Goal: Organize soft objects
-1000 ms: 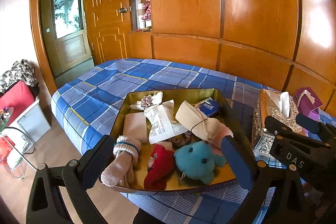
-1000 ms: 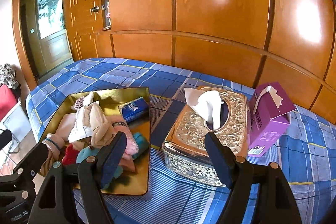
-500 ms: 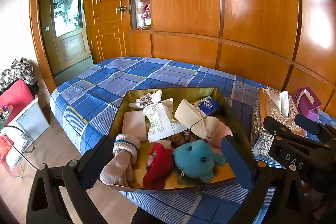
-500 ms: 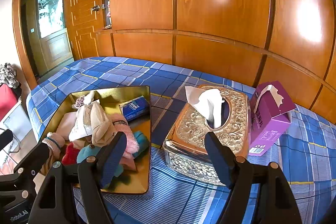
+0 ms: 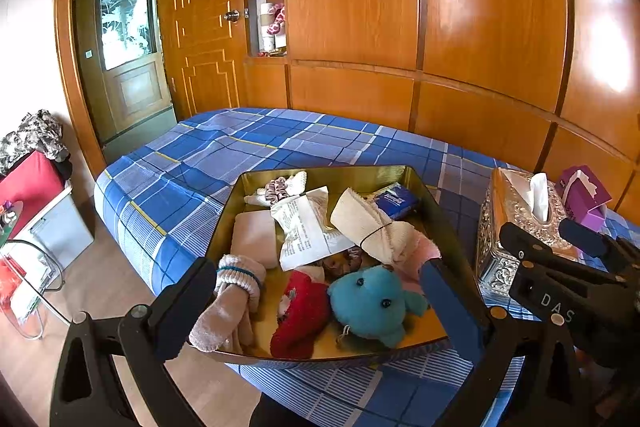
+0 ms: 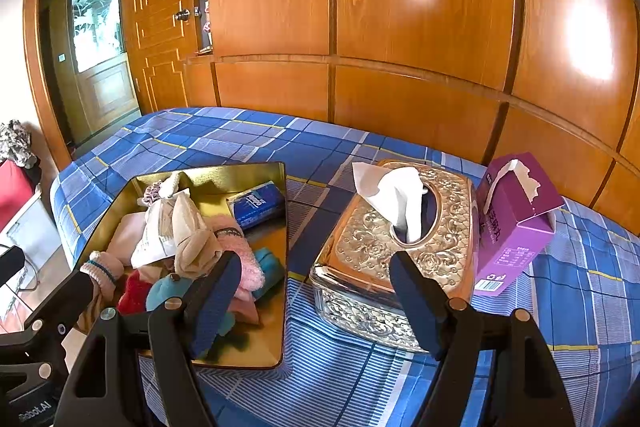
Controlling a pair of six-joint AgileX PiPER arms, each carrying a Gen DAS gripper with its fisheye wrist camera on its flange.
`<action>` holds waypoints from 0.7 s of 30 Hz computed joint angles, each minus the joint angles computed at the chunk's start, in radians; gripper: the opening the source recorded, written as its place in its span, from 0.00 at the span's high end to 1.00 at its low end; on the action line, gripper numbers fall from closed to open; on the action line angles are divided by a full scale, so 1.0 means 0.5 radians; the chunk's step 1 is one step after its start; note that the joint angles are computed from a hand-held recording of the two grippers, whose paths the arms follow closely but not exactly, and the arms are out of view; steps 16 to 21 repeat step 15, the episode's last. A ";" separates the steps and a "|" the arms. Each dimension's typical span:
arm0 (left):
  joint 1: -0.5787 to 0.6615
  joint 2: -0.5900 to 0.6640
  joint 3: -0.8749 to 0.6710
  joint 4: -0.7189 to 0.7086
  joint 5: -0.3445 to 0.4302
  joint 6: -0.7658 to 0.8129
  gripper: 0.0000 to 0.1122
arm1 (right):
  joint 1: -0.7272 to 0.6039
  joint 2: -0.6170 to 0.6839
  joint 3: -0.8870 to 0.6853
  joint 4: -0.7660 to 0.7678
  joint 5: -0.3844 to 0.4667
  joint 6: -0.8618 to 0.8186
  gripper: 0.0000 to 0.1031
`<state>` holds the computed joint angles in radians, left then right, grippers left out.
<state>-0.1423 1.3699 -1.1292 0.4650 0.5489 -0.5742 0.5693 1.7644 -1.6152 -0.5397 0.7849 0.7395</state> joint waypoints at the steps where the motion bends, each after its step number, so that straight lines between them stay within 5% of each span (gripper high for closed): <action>1: 0.001 0.000 0.001 -0.003 -0.001 0.003 0.09 | 0.000 0.000 0.000 -0.002 0.001 0.002 0.25; 21: 0.015 -0.018 0.029 -0.032 -0.045 0.020 0.09 | -0.010 -0.008 0.017 -0.007 -0.012 0.010 0.25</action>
